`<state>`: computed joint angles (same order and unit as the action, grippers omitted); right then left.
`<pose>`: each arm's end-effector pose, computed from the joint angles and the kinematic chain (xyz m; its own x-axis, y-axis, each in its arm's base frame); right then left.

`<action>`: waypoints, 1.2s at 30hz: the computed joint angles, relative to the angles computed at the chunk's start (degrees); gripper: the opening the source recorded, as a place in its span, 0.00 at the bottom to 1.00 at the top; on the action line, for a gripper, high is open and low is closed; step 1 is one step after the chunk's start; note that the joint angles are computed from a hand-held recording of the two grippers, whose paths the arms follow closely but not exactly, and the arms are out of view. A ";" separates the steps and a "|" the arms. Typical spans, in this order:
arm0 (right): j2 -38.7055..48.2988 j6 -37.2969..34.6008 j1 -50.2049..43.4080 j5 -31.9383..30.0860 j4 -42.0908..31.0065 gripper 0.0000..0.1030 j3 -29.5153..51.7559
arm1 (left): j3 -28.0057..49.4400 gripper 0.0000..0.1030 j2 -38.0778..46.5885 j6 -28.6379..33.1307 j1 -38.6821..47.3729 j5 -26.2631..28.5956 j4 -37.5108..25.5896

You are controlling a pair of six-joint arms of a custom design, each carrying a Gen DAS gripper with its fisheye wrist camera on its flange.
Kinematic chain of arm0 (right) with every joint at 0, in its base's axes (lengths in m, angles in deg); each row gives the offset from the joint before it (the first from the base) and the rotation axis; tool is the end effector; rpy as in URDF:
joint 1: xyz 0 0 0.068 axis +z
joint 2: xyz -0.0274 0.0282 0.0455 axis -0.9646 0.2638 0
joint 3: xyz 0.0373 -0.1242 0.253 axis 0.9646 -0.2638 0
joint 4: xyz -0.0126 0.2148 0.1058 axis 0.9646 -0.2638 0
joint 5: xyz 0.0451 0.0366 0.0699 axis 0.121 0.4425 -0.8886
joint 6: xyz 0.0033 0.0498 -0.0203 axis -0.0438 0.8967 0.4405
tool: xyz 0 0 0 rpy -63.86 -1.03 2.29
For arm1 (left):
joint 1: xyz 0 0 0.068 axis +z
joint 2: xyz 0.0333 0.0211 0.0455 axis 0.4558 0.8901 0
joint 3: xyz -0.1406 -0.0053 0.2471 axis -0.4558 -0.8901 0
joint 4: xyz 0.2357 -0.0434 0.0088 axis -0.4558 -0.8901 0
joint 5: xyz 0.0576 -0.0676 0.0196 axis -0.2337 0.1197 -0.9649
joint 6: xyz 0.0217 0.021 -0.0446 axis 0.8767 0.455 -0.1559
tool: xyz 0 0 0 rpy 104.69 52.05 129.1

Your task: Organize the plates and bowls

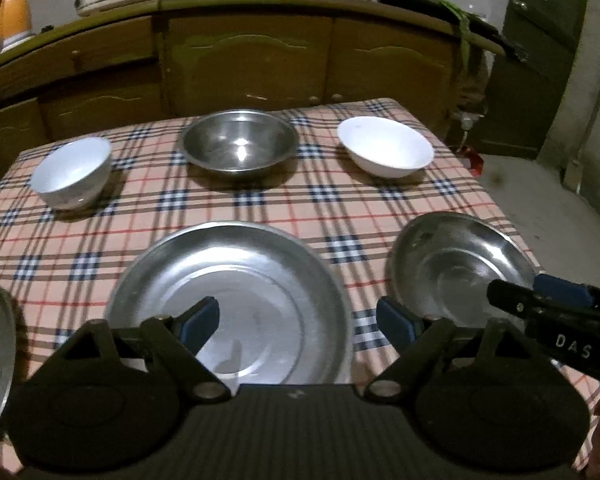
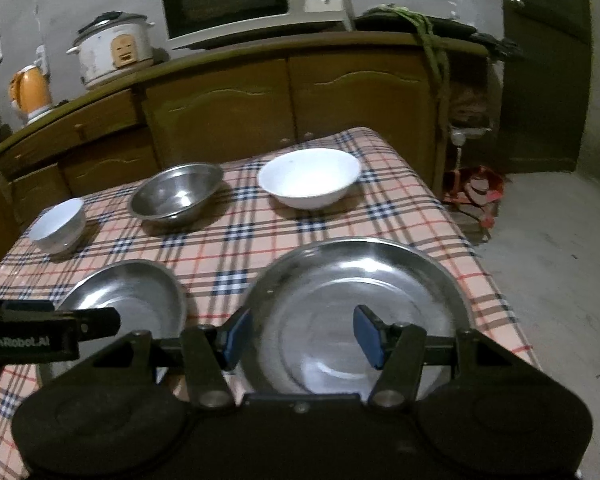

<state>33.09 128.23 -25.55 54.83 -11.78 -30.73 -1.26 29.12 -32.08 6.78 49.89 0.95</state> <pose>0.2251 0.2266 0.1732 -0.5704 0.1888 -0.7994 0.1223 0.9819 0.1445 0.2947 -0.1068 0.2036 -0.6926 0.1197 -0.7113 0.2167 0.9751 -0.0469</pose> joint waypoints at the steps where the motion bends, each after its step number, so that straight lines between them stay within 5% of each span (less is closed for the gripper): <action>1: -0.41 0.12 -0.34 0.05 0.13 0.67 -0.64 | 0.43 0.85 0.57 -0.23 -0.45 0.00 0.08; 16: -6.34 -0.12 -10.25 -2.52 6.41 0.67 -13.20 | 7.76 0.85 11.05 -2.61 -6.57 -1.55 1.39; 30: -2.19 -5.46 -19.22 -10.56 14.22 0.67 -16.27 | 16.04 0.84 20.67 -3.40 -9.84 -3.69 -0.43; 36: -0.02 -7.24 -21.88 -14.05 18.08 0.67 -16.81 | 19.66 0.73 23.93 -2.37 -10.28 -3.05 -2.19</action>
<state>33.06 120.99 -47.43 40.78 6.31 -47.54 18.40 53.04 -34.45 -3.51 46.85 -1.24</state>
